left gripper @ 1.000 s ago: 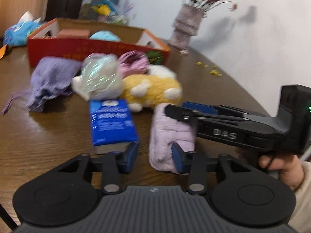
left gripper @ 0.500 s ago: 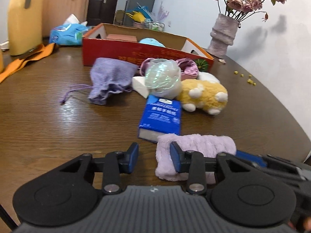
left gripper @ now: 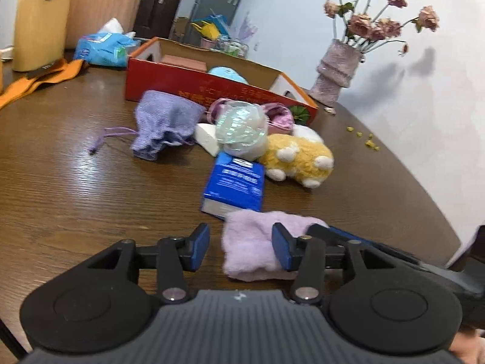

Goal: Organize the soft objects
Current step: 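Lower both grippers onto the pink fuzzy towel and close on it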

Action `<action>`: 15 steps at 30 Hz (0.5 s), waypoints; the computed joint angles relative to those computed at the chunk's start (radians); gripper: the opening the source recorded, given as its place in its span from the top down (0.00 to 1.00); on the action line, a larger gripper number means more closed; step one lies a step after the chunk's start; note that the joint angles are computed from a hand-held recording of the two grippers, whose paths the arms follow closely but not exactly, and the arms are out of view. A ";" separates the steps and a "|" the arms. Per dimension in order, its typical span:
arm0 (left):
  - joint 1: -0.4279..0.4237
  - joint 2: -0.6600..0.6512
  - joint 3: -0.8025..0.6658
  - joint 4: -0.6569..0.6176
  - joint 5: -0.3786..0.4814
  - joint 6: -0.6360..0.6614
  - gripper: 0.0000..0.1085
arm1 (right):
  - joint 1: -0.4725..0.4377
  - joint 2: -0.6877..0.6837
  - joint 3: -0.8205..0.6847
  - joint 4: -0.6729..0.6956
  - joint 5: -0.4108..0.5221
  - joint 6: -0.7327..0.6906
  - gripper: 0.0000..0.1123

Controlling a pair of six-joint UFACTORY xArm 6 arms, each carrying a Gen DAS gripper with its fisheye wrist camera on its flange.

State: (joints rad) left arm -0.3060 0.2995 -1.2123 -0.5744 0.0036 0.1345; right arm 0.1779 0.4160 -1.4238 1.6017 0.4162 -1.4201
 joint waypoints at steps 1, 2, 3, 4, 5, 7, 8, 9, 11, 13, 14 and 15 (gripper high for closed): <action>-0.008 0.008 -0.014 -0.061 0.007 0.062 0.54 | 0.002 0.007 -0.006 0.000 -0.002 -0.004 0.72; -0.012 0.018 -0.027 -0.081 0.012 0.088 0.54 | 0.004 0.012 -0.012 -0.002 -0.003 -0.010 0.72; -0.011 0.027 -0.036 -0.058 0.017 0.071 0.54 | 0.006 0.017 -0.017 -0.003 -0.005 -0.017 0.72; -0.008 0.038 -0.049 -0.050 0.031 0.063 0.55 | 0.007 0.021 -0.022 -0.004 -0.006 -0.019 0.72; -0.004 0.047 -0.064 -0.058 0.053 0.070 0.57 | 0.006 0.028 -0.028 -0.013 0.000 -0.010 0.72; -0.001 0.059 -0.084 -0.122 0.077 0.117 0.58 | -0.003 0.036 -0.035 -0.028 0.023 0.019 0.72; 0.001 0.063 -0.092 -0.164 0.090 0.151 0.58 | -0.008 0.039 -0.037 -0.035 0.038 0.035 0.72; 0.002 0.065 -0.100 -0.210 0.100 0.190 0.58 | -0.015 0.045 -0.043 -0.042 0.055 0.053 0.72; 0.005 0.067 -0.108 -0.279 0.113 0.251 0.61 | -0.022 0.051 -0.050 -0.052 0.074 0.070 0.73; 0.004 0.067 -0.110 -0.312 0.115 0.285 0.65 | -0.025 0.055 -0.056 -0.062 0.091 0.085 0.78; 0.003 0.065 -0.109 -0.321 0.114 0.295 0.67 | -0.023 0.054 -0.056 -0.067 0.087 0.089 0.79; 0.001 0.061 -0.103 -0.311 0.109 0.291 0.67 | -0.016 0.049 -0.052 -0.068 0.074 0.079 0.80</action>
